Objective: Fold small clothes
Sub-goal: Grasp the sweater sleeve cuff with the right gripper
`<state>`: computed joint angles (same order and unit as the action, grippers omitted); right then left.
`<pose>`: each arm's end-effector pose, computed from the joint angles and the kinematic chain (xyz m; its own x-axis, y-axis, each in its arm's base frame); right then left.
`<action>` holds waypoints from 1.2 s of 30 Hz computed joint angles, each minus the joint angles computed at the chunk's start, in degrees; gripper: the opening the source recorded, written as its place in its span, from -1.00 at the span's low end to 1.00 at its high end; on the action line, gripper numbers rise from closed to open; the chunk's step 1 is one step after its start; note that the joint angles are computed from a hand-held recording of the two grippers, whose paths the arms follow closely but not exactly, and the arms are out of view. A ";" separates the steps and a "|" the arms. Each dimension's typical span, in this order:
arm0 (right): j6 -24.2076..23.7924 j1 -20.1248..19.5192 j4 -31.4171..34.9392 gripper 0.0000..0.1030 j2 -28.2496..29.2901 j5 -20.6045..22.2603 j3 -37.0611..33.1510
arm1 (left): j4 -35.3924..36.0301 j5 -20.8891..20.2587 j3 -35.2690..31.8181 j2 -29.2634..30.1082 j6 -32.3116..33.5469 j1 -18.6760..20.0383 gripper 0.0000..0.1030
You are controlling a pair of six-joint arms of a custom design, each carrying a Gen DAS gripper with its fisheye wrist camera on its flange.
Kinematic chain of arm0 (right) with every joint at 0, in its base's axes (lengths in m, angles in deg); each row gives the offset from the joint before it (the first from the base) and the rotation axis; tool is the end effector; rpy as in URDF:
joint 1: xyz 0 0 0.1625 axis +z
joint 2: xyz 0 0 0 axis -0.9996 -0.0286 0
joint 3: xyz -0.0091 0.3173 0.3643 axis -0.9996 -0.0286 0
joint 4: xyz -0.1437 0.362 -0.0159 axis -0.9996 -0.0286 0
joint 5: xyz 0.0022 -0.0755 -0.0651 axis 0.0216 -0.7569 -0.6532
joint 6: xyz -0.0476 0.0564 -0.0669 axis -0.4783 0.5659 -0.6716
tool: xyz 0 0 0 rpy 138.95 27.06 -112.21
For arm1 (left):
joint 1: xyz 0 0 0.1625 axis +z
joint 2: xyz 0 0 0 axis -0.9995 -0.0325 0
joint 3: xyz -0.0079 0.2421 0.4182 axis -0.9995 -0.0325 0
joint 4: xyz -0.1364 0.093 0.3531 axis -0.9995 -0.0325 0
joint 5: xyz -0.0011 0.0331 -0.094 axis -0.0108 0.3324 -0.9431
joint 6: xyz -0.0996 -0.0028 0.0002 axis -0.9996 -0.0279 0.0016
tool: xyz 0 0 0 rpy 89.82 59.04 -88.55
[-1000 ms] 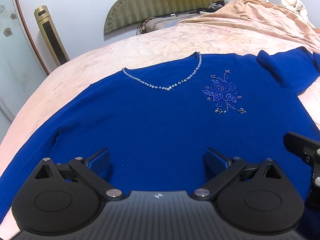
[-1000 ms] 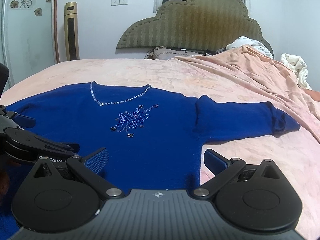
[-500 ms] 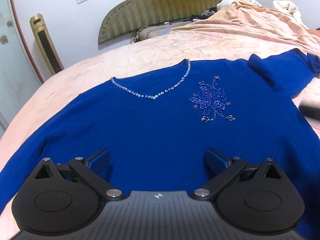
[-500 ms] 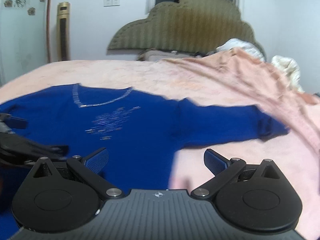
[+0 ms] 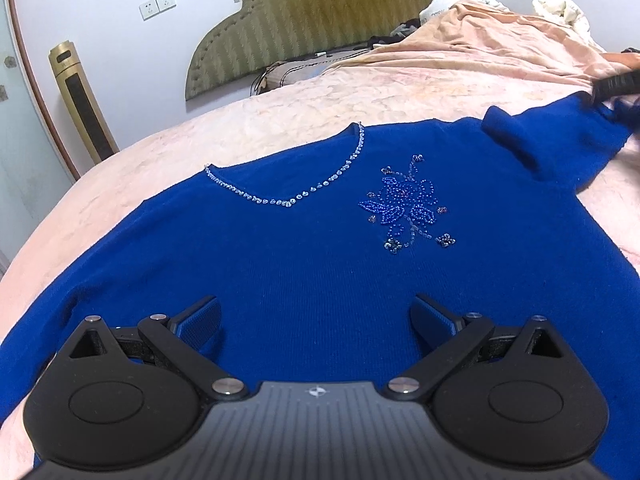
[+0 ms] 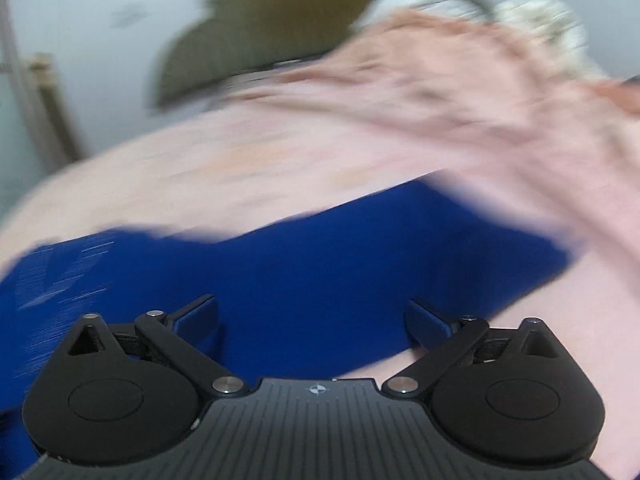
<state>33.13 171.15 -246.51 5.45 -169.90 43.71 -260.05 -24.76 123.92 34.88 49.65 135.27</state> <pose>0.0134 -0.7187 0.2422 -0.8038 0.0275 0.5942 -0.4416 0.6418 -0.6270 -0.2314 -0.5786 0.0179 -0.5082 0.0524 -0.8597 0.6841 0.6310 -0.3659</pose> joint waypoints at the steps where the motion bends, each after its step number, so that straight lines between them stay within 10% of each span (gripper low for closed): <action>1: -2.19 0.13 -4.25 0.92 1.67 -3.70 -3.43 | -0.08 0.04 -0.09 0.07 0.20 0.01 0.98; 6: -11.28 1.59 -26.94 0.98 9.68 -22.87 -23.29 | -2.53 0.07 -0.67 0.84 2.84 0.13 0.98; 14: 9.02 -2.41 -14.48 1.00 -2.03 -4.98 -5.25 | -2.77 0.66 -1.01 1.18 3.80 -0.17 0.98; 21: 44.54 -11.55 -5.32 0.83 -6.08 13.83 -0.78 | -2.16 1.34 -1.26 1.44 4.94 -0.64 0.98; 25: 43.88 -11.35 -6.08 0.71 -3.45 14.89 -4.51 | -1.13 1.62 -1.64 1.49 4.34 -0.67 0.98; 27: 43.10 -10.96 -5.56 0.33 -2.11 14.52 -7.07 | -0.45 1.66 -1.76 1.35 4.14 -0.71 0.98; 29: 42.38 -10.26 -3.66 -0.78 -1.38 10.50 -9.47 | -0.21 1.51 -1.67 1.21 4.07 -0.78 0.98; 36: 32.64 -6.93 -7.96 -0.81 -3.02 2.66 -9.02 | -1.05 0.29 -0.72 -0.04 4.11 -1.01 0.98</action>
<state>65.77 164.22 -254.47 2.42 -167.25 34.69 -261.09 -24.47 123.20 34.84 53.76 134.26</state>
